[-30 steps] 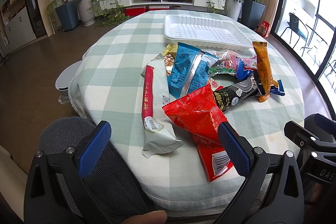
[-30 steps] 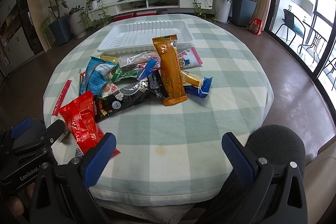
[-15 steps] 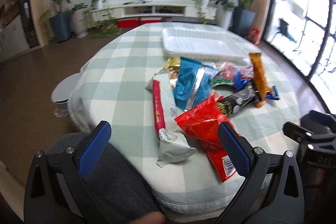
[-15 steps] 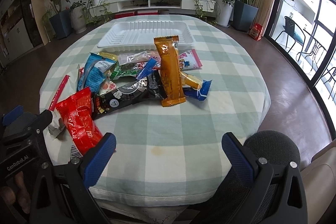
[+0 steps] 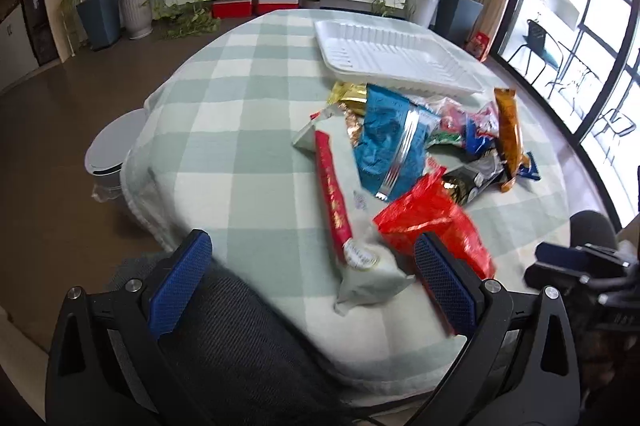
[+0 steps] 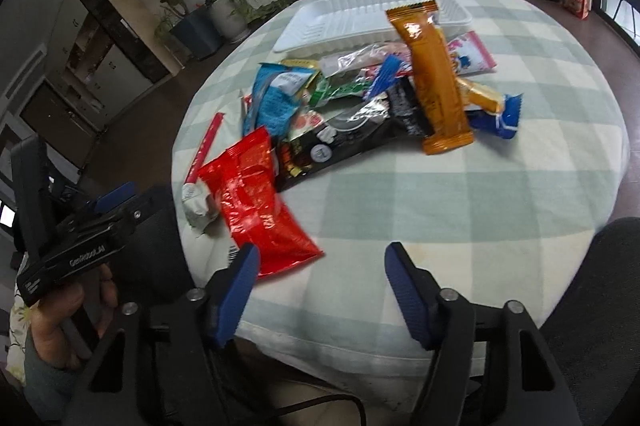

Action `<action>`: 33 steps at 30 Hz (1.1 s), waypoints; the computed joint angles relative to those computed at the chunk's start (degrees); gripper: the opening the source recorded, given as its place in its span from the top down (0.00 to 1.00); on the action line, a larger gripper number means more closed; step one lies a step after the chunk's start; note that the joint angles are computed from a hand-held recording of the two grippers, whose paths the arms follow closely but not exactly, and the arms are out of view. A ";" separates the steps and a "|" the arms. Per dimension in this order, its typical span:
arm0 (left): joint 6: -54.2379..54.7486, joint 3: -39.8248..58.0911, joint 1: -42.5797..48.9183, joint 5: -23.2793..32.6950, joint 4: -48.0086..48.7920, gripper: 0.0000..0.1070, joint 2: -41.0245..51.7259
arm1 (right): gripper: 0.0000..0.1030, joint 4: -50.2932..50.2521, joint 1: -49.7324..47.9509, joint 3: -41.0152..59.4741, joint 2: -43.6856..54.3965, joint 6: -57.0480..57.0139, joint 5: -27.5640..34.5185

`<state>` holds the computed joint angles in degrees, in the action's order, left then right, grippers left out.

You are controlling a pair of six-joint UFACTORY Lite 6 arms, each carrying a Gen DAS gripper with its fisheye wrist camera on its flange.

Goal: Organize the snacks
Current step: 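Grasp the red chip bag with the right tool while the left tool grasps the white-and-red stick snack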

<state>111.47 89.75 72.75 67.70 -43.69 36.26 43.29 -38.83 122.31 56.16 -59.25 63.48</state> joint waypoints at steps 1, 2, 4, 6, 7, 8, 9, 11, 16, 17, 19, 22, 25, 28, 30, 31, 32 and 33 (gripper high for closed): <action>-1.24 1.25 -1.08 0.80 0.68 0.04 0.76 | 0.38 0.69 0.49 -2.62 -1.70 -2.09 -1.11; -2.30 2.50 -1.86 1.82 1.68 0.04 1.50 | 0.35 0.93 1.11 -4.79 -3.11 -3.42 -2.28; -2.28 3.19 -2.72 2.15 2.12 0.04 1.91 | 0.33 1.35 1.69 -4.94 -3.24 -3.02 -1.59; -2.45 3.15 -4.01 -0.13 2.73 0.04 2.03 | 0.32 1.13 2.34 -0.97 -0.87 -1.49 2.86; -3.15 3.00 -5.06 -2.51 3.37 0.05 2.14 | 0.32 0.37 2.51 1.43 0.35 -0.77 4.59; -3.91 3.33 -5.81 -4.03 3.95 0.05 2.61 | 0.32 0.15 3.04 1.99 0.57 -0.86 4.66; -4.85 3.99 -6.75 -5.29 4.63 0.05 3.39 | 0.32 0.01 3.72 1.37 0.06 -1.49 3.75; -6.75 6.75 -7.65 -4.56 5.49 0.05 5.43 | 0.32 -0.64 5.20 -0.22 -0.89 -2.76 0.93; -7.31 10.58 -9.33 -1.78 6.67 0.05 7.72 | 0.32 -3.07 8.30 -0.74 -0.12 -3.37 -5.27; -7.17 10.60 -9.52 -1.31 6.93 0.05 7.66 | 0.32 -3.95 8.96 -0.67 0.25 -3.04 -6.32; -7.34 11.15 -9.77 -0.66 6.96 0.05 8.01 | 0.32 -5.30 10.31 -1.13 0.77 -3.57 -8.50; -7.53 11.27 -10.01 -1.34 6.79 0.05 8.39 | 0.34 -6.20 11.78 -2.22 1.06 -5.82 -11.27; -7.33 11.10 -10.21 -2.10 6.65 0.11 8.70 | 0.47 -5.58 11.83 -0.75 2.24 -7.04 -11.21; -7.36 10.22 -11.05 -3.44 6.94 0.30 8.49 | 0.55 -5.49 11.18 4.57 5.47 -5.73 -7.89; -7.15 8.70 -11.98 -5.02 7.15 0.40 7.66 | 0.61 -4.55 10.00 3.93 4.91 -6.28 -6.41; -6.91 7.87 -12.39 -6.00 7.18 0.40 7.25 | 0.63 -4.13 9.48 3.47 4.56 -6.51 -6.01; -6.78 6.84 -12.88 -7.05 7.19 0.40 6.75 | 0.63 -3.78 8.96 2.81 4.08 -6.78 -5.66; -7.03 5.80 -13.50 -8.17 7.44 0.40 6.22 | 0.64 -3.00 8.25 2.25 3.66 -7.23 -4.69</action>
<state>104.44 95.55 59.25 59.53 -36.25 42.48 40.29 -30.58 124.56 59.82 -66.48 58.78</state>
